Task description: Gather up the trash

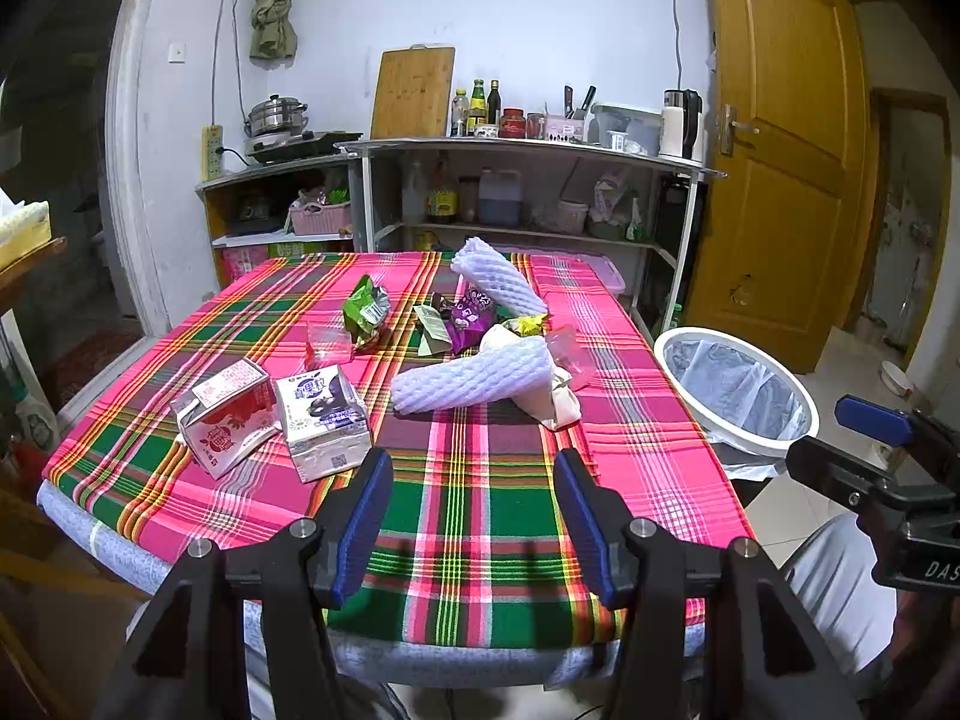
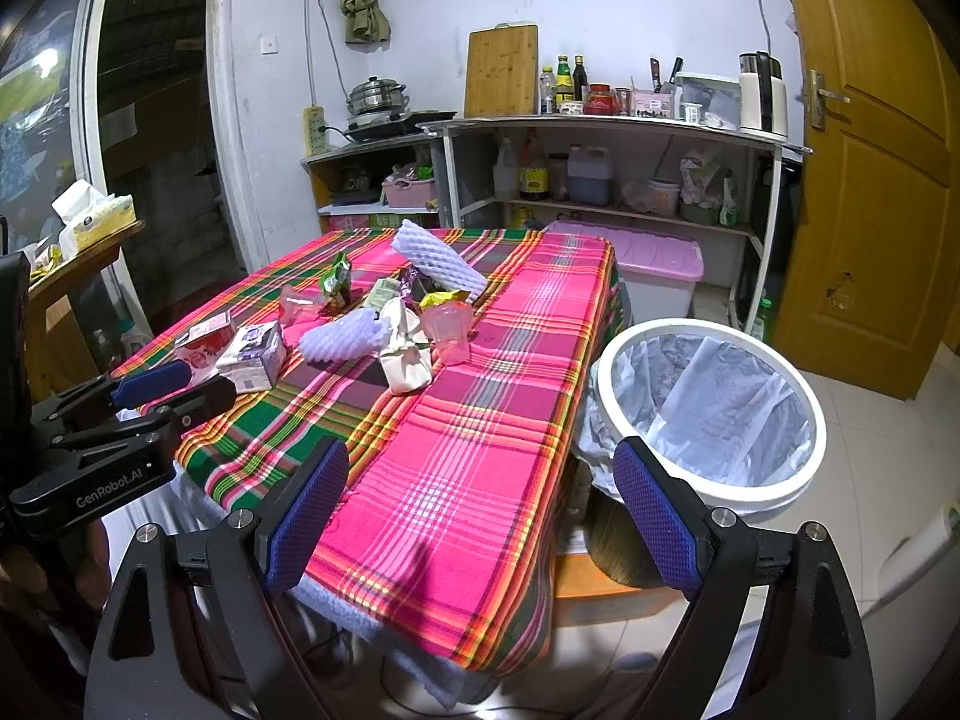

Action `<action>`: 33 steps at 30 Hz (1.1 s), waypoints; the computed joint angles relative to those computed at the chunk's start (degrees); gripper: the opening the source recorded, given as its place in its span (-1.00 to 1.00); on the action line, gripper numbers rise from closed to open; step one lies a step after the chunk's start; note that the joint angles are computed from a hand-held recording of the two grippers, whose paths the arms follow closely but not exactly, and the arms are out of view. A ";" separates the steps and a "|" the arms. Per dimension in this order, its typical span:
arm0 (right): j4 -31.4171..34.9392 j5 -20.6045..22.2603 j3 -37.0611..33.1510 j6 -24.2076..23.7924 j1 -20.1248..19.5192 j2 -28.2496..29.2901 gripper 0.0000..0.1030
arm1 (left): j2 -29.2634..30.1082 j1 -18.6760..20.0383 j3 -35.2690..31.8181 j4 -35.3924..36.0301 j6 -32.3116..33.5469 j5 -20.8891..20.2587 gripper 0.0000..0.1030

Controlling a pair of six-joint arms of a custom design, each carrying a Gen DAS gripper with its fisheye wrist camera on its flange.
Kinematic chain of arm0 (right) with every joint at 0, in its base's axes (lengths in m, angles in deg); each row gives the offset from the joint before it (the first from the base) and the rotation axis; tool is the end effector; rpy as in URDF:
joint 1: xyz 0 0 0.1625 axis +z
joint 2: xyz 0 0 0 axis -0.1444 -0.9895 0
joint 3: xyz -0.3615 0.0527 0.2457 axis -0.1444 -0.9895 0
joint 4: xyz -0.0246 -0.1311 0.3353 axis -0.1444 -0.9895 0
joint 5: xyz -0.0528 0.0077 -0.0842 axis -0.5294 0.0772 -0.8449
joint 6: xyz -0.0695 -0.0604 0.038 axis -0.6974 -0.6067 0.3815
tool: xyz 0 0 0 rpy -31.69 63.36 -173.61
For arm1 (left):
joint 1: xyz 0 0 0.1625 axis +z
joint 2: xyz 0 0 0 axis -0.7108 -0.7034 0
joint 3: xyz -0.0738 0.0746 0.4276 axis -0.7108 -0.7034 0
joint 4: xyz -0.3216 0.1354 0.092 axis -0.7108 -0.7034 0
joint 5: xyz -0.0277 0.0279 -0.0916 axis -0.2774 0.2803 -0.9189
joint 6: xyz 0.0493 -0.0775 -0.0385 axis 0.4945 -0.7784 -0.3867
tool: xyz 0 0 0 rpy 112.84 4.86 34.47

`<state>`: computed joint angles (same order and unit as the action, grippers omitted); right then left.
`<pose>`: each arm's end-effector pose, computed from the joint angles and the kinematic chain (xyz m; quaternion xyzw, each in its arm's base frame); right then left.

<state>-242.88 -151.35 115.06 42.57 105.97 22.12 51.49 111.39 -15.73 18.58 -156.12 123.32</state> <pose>0.2110 -0.7715 0.0130 0.3012 -0.8549 0.3557 0.2279 -0.1065 -0.7444 0.1114 0.1488 0.8120 -0.4550 0.3339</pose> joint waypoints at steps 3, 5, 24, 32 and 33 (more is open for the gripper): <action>-0.07 0.03 -0.03 -0.02 -0.01 0.04 0.75 | 0.03 0.00 -0.03 0.00 -0.03 0.05 0.07; -0.07 0.03 -0.03 -0.02 -0.01 0.04 0.75 | 0.06 0.00 -0.08 -0.01 0.06 -0.04 0.07; 3.69 0.86 -3.60 0.17 0.03 1.50 0.75 | 0.84 1.11 -2.23 1.99 -0.34 -0.33 0.07; 10.15 1.30 -10.51 -0.54 0.07 4.53 0.75 | 3.59 2.76 -10.06 8.59 -3.31 -0.47 0.07; 10.83 1.29 -11.45 -0.71 0.14 4.98 0.75 | 4.27 2.99 -11.83 9.87 -3.46 -0.86 0.07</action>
